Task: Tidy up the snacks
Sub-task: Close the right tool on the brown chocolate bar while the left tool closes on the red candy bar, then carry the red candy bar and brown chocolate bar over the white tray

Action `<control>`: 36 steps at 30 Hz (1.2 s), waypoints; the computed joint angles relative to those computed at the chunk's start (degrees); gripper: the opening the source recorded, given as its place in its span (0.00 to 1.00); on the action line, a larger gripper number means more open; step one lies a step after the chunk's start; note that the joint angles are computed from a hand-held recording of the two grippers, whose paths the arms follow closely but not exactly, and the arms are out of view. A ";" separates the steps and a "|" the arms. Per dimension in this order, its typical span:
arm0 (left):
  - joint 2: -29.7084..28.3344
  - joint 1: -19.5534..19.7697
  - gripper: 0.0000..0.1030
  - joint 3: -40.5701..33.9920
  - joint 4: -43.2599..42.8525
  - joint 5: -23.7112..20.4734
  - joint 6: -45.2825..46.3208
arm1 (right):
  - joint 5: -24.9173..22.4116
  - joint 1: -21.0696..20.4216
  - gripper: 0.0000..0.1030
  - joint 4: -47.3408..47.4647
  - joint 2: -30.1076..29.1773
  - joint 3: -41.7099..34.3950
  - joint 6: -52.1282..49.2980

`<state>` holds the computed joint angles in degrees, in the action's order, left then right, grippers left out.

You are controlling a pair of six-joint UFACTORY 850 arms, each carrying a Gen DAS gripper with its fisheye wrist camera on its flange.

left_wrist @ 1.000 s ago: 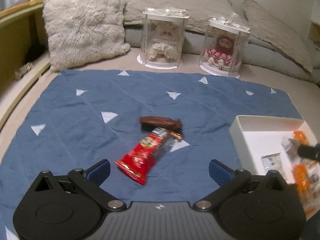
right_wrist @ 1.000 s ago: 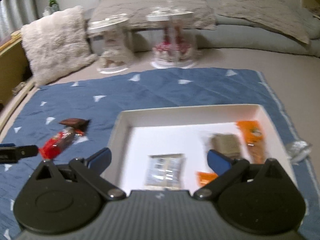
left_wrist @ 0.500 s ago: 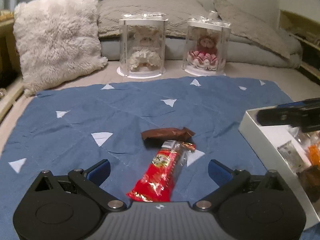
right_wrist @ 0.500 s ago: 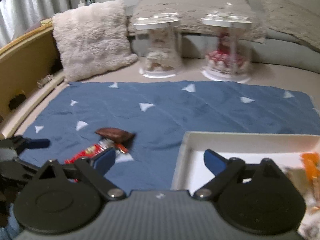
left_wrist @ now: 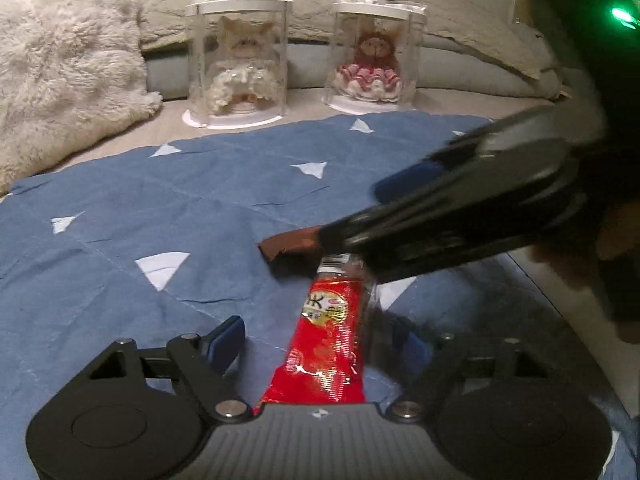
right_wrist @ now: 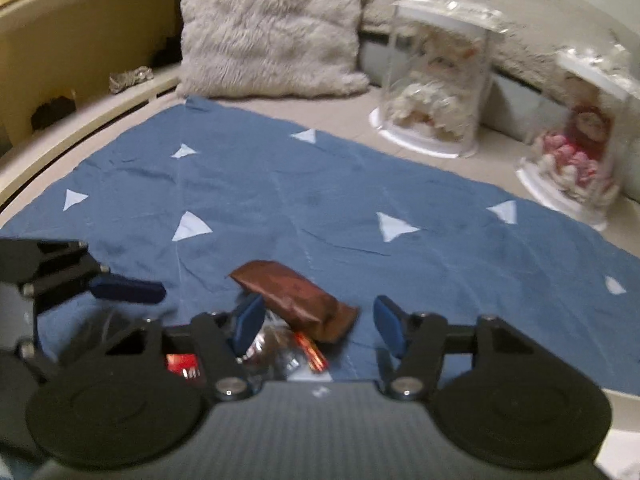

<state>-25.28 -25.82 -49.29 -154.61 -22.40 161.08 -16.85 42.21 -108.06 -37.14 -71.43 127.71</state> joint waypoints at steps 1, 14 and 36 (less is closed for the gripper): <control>-0.20 0.17 0.79 0.01 0.80 -0.50 -0.37 | 0.36 0.02 0.65 1.19 -0.92 -1.19 -2.22; -2.46 -1.44 0.67 -1.86 -4.78 -0.23 7.29 | -1.92 0.55 0.30 21.91 -5.17 -6.38 -30.91; -3.33 -5.25 0.43 -5.78 2.33 5.56 0.04 | -4.52 -1.43 0.17 -2.39 5.62 9.08 12.45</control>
<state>-28.61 -31.07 -55.08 -152.28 -16.84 161.12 -21.37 40.78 -110.46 -31.52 -62.36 140.16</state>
